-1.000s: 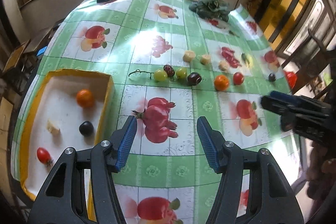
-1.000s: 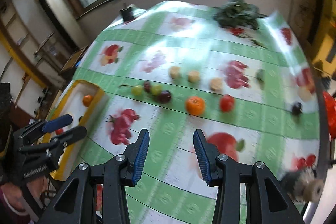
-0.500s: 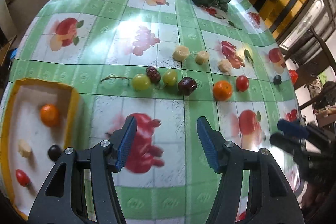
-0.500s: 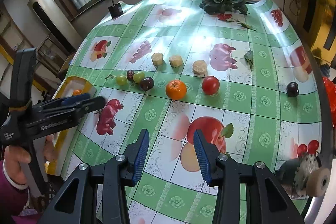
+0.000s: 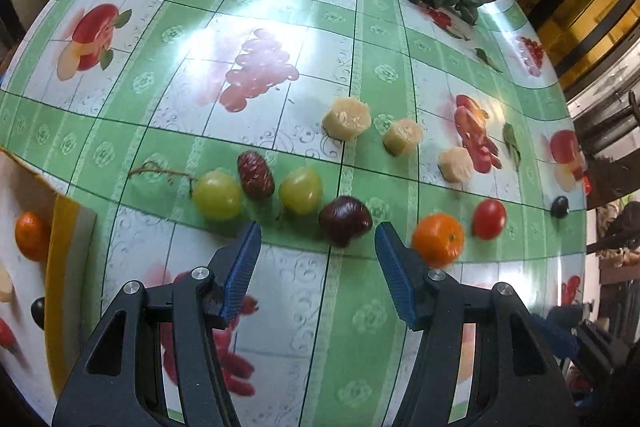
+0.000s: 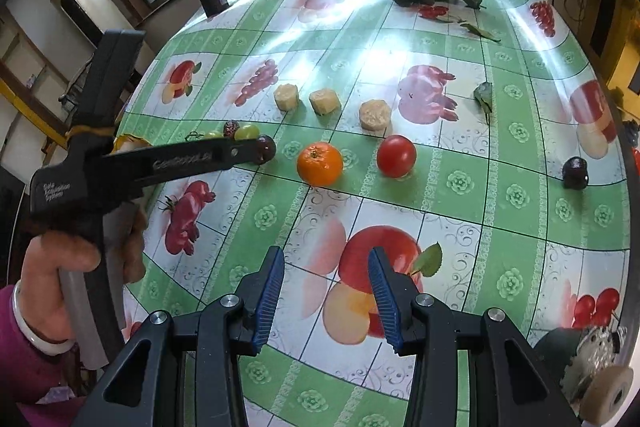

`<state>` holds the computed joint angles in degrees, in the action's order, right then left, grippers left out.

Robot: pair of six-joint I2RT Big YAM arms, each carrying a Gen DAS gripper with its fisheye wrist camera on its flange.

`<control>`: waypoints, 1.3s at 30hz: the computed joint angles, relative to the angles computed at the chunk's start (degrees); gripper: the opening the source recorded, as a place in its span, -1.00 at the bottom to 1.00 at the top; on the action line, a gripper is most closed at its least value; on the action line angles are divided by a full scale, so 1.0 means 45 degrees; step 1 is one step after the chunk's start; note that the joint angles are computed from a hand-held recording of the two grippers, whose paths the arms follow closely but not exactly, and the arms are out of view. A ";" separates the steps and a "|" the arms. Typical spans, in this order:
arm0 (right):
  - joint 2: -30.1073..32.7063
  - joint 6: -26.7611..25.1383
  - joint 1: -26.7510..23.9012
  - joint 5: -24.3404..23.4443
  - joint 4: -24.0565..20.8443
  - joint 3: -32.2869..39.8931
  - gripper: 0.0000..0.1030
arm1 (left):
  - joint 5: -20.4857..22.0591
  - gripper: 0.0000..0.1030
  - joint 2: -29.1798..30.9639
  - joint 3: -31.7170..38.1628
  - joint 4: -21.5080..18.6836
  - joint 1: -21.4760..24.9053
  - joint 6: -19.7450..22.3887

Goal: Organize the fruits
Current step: 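Move both grippers back from the tray to the fruit row, then grasp the dark red plum with left gripper while right gripper grasps an orange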

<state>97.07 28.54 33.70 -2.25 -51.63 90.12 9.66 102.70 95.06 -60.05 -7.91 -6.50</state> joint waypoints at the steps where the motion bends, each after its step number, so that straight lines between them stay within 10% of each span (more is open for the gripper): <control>1: 0.0028 -0.0013 -0.0051 -0.0108 0.0079 -0.0005 -0.18 | 0.0002 0.15 0.0083 0.0101 -0.0030 -0.0024 -0.0098; 6: 0.0271 -0.0235 -0.0207 -0.0400 0.0291 0.0178 -0.18 | -0.0025 0.10 0.0380 0.0404 -0.0242 -0.0120 -0.0154; 12: 0.0777 -0.0473 -0.0360 -0.0706 0.0421 0.0631 -0.18 | 0.0698 -0.45 0.0203 0.0063 -0.0186 -0.0087 0.0279; 39: 0.2424 -0.0561 -0.0184 0.0324 -0.0355 0.2609 -0.31 | -0.0469 -0.45 -0.2058 -0.1903 0.0037 0.0903 0.1370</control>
